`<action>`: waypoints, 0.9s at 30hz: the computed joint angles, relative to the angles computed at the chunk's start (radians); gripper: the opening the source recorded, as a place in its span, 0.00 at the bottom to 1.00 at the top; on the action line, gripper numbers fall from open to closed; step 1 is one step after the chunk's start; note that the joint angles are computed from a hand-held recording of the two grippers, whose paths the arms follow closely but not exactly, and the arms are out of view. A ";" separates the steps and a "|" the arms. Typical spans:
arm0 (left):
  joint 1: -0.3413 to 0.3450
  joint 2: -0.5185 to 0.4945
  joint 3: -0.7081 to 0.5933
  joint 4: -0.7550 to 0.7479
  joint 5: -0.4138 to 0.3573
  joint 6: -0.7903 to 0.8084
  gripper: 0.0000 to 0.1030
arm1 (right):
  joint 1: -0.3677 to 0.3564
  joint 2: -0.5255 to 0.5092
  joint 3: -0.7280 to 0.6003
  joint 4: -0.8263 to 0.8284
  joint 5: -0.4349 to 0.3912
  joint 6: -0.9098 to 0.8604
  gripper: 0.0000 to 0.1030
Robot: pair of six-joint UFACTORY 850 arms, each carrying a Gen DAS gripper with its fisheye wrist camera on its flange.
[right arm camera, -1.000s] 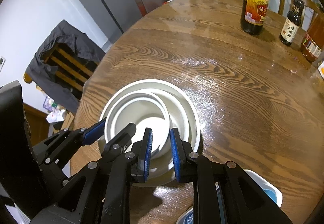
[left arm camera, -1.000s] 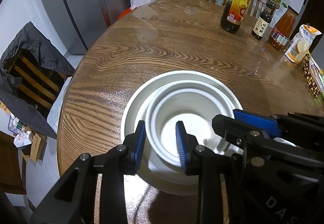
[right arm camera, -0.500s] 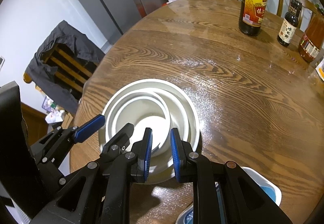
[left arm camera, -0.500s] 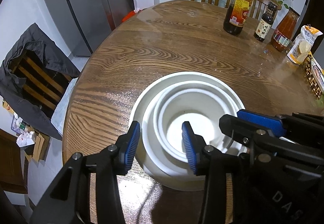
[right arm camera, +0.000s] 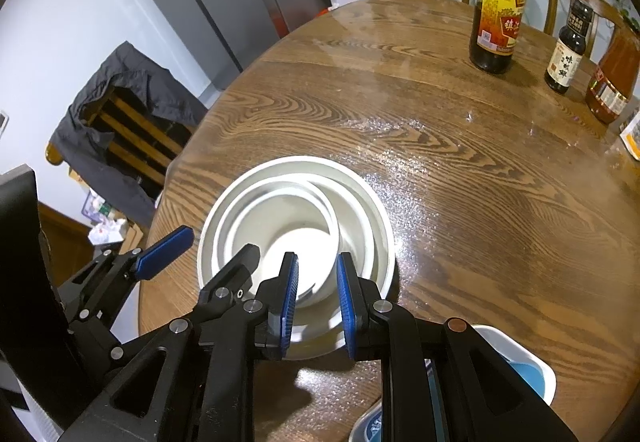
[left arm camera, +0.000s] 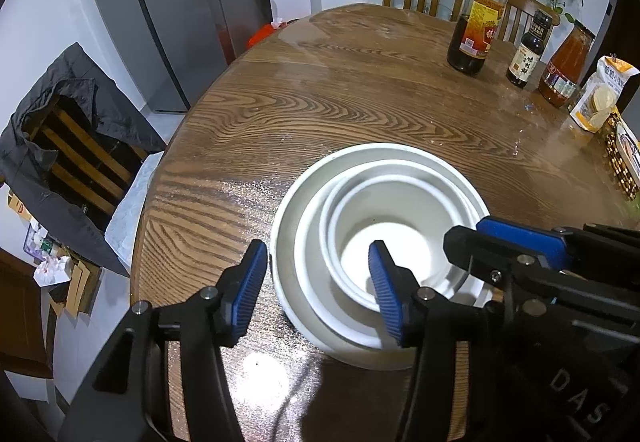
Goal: Organize plates and bowls
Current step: 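Open both grippers and release the small white bowl, then move both grippers to the outer rim of the large white bowl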
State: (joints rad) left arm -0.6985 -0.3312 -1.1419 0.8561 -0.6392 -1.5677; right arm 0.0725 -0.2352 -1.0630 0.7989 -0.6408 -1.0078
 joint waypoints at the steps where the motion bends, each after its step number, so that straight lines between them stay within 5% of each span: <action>1: 0.001 0.003 0.004 0.001 0.002 -0.001 0.52 | 0.001 0.001 0.000 -0.002 0.001 0.002 0.20; 27: 0.003 0.015 0.016 0.011 -0.009 -0.011 0.60 | 0.007 0.010 0.003 -0.018 0.022 0.016 0.23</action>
State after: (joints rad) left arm -0.6958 -0.3159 -1.1257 0.8672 -0.6486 -1.5790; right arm 0.0799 -0.2253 -1.0600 0.7806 -0.6187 -0.9922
